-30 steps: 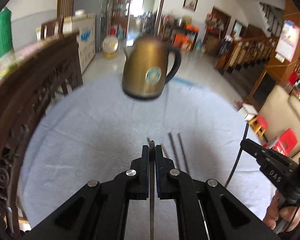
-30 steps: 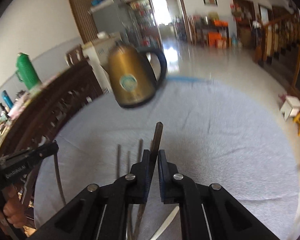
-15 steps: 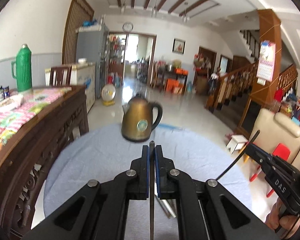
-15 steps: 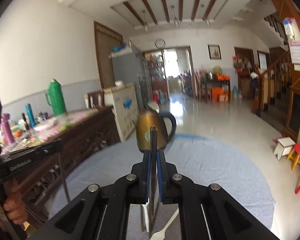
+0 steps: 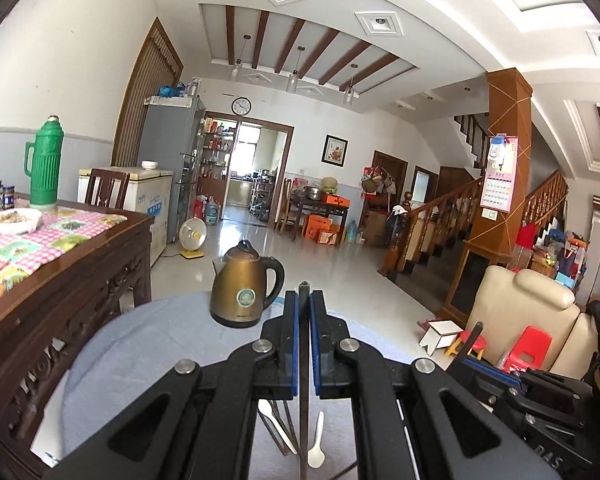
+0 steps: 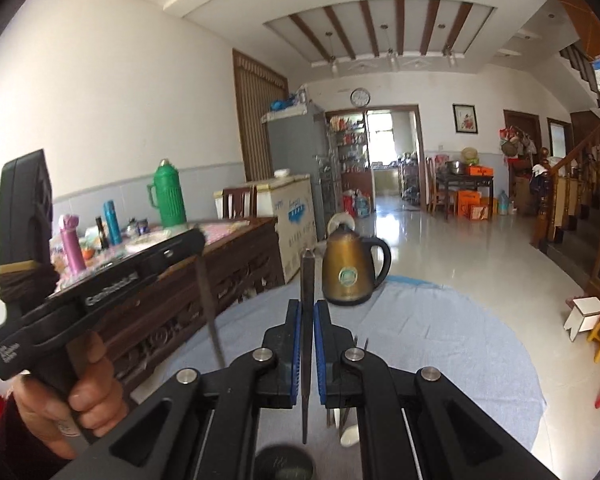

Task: Organize utensils
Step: 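Lift both chopsticks over the black holder and open both tools to drop them in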

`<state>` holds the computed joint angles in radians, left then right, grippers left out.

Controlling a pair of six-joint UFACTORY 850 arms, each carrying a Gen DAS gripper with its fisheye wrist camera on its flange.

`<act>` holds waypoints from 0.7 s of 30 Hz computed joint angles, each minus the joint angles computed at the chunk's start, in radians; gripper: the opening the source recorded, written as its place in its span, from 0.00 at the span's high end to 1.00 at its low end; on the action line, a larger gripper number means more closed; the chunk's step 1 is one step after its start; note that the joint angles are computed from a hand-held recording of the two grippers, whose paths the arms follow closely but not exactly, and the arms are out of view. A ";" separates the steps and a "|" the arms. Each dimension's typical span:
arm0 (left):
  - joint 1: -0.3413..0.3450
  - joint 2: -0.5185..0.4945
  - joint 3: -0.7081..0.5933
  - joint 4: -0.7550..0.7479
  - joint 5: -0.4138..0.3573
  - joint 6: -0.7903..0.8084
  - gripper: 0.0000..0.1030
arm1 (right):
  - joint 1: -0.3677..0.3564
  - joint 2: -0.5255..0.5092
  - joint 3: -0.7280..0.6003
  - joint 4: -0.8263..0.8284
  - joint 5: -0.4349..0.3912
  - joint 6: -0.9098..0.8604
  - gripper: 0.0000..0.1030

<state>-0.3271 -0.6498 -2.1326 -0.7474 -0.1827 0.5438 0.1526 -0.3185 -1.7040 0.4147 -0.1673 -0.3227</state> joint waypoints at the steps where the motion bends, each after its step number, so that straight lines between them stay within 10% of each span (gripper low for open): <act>1: -0.003 0.006 0.023 -0.011 0.010 0.007 0.95 | 0.002 0.005 0.013 -0.006 -0.007 0.004 0.93; 17: -0.018 -0.001 0.115 0.336 -0.029 -0.275 0.95 | -0.027 -0.028 0.048 -0.020 -0.179 0.082 0.92; 19: -0.016 0.001 0.124 0.321 -0.044 -0.247 0.92 | -0.035 -0.031 0.042 0.032 -0.201 0.046 0.91; 21: -0.014 0.013 0.144 0.327 -0.044 -0.247 0.68 | -0.044 -0.025 0.053 0.080 -0.191 0.021 0.88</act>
<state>-0.3409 -0.6371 -1.9887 -0.4199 -0.2269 0.2965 0.1091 -0.3439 -1.6508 0.4948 -0.3582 -0.3016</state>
